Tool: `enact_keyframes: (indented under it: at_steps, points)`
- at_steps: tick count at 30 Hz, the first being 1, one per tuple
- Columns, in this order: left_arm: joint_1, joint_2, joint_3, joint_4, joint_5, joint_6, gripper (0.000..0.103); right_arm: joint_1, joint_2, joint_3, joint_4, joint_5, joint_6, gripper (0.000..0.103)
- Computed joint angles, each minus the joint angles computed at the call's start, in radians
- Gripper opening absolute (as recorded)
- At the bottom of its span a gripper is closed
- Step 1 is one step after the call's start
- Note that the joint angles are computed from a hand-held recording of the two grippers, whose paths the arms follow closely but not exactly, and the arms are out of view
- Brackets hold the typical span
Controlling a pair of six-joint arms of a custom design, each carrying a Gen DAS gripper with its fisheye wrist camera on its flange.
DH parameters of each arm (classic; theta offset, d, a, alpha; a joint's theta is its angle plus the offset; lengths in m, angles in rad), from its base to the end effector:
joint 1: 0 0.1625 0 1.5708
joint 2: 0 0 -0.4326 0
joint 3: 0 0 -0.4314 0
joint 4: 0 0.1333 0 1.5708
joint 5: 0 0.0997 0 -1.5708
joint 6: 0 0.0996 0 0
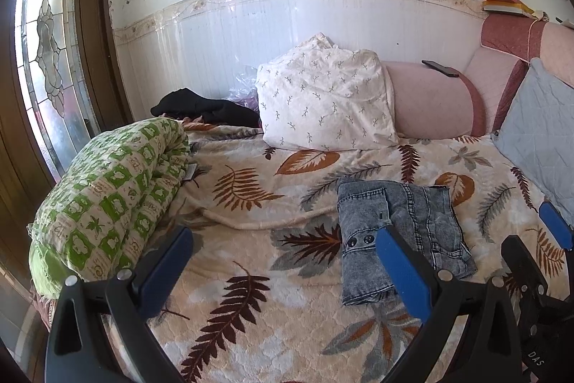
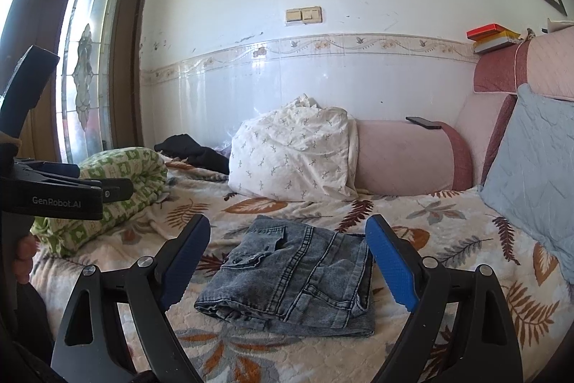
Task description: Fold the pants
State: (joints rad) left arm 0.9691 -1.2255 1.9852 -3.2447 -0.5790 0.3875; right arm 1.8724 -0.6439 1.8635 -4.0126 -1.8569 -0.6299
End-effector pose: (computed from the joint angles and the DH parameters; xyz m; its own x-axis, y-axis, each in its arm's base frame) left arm -0.1402 -0.5870 0.3182 -0.6345 -0.0291 -0.7724 0.6322 0.5554 -0.5403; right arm 0.2841 -0.5591 0.0782 -0.7441 -0.2178 0.6315 -0.6680 0.2449 -0.7027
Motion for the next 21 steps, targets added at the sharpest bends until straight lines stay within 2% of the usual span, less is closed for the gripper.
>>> enact_keyframes:
  at_steps: [11, 21]
  points:
    - [-0.002, 0.020, -0.005, -0.042, 0.034, 0.016, 0.103, -0.002, -0.001, -0.002, 0.021, -0.001, -0.014, 0.089]
    - [0.001, 0.020, -0.006, -0.037, 0.023, 0.007, 0.103, -0.002, 0.001, -0.005, 0.032, -0.004, -0.020, 0.089]
